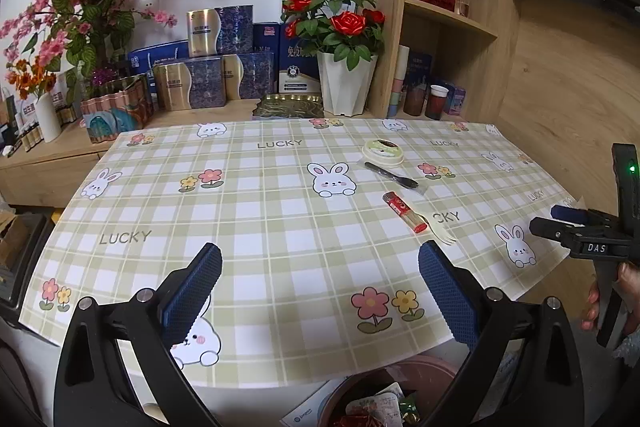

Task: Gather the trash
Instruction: 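Move the open right tool to the white plastic fork, then close the right tool on the fork handle and lift it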

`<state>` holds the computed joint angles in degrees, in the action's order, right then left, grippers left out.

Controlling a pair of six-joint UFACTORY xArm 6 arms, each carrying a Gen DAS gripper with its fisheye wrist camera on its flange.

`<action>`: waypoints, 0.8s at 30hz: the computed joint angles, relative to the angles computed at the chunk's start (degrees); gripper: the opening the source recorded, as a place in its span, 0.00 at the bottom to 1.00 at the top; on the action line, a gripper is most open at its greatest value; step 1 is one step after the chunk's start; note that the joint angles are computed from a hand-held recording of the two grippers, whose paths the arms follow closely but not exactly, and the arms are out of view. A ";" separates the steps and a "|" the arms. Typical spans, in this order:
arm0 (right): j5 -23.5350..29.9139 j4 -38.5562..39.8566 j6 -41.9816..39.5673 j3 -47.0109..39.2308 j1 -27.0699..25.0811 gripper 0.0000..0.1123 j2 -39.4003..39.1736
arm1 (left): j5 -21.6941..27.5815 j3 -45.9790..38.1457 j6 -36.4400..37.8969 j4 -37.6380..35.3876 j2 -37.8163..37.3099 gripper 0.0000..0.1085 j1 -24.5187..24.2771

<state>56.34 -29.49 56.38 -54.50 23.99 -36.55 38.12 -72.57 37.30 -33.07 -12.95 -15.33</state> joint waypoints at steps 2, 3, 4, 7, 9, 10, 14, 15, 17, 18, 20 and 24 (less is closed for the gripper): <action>0.27 0.30 -1.01 -0.55 -0.72 0.87 0.79 | 0.23 -0.84 -0.15 0.43 0.93 0.89 -0.61; 0.32 0.48 -1.39 -0.61 -1.03 0.87 1.03 | 0.28 -1.21 -0.31 0.78 1.41 0.89 -0.99; 0.36 0.95 -1.96 -0.70 -1.54 0.87 1.42 | 0.30 -1.59 -0.51 1.05 1.92 0.89 -1.35; -0.66 3.41 -4.24 -0.58 -3.15 0.87 2.50 | 0.08 -2.46 -1.14 1.58 3.29 0.89 -2.12; -2.34 4.60 -6.26 -0.24 -3.99 0.87 3.45 | -0.05 -3.13 -1.60 1.93 4.27 0.89 -2.39; -3.22 5.59 -7.98 -0.33 -4.50 0.86 4.25 | -0.10 -3.57 -1.95 2.12 4.84 0.89 -2.52; -5.97 10.22 -15.21 -2.21 -6.67 0.70 9.23 | -0.07 -5.98 -3.21 2.66 7.64 0.89 -2.85; -6.37 11.36 -16.62 -2.79 -7.16 0.68 10.40 | -0.10 -6.58 -3.44 2.72 8.35 0.89 -2.92; -7.70 13.87 -19.56 -4.18 -8.27 0.60 13.43 | -0.02 -7.81 -3.76 2.82 9.69 0.89 -2.98; -7.89 14.73 -20.51 -4.93 -8.52 0.54 14.65 | 0.03 -8.52 -3.94 2.85 10.46 0.89 -3.01; -8.54 17.33 -23.16 -6.83 -9.46 0.47 17.95 | 0.17 -9.72 -4.30 2.98 11.73 0.89 -3.07; -9.17 21.52 -26.57 -9.91 -10.59 0.34 23.04 | 0.59 -11.72 -4.80 3.02 13.92 0.89 -3.06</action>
<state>47.16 -7.97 29.81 -64.41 13.40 -13.51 38.70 -84.28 32.49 -30.05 0.97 -18.39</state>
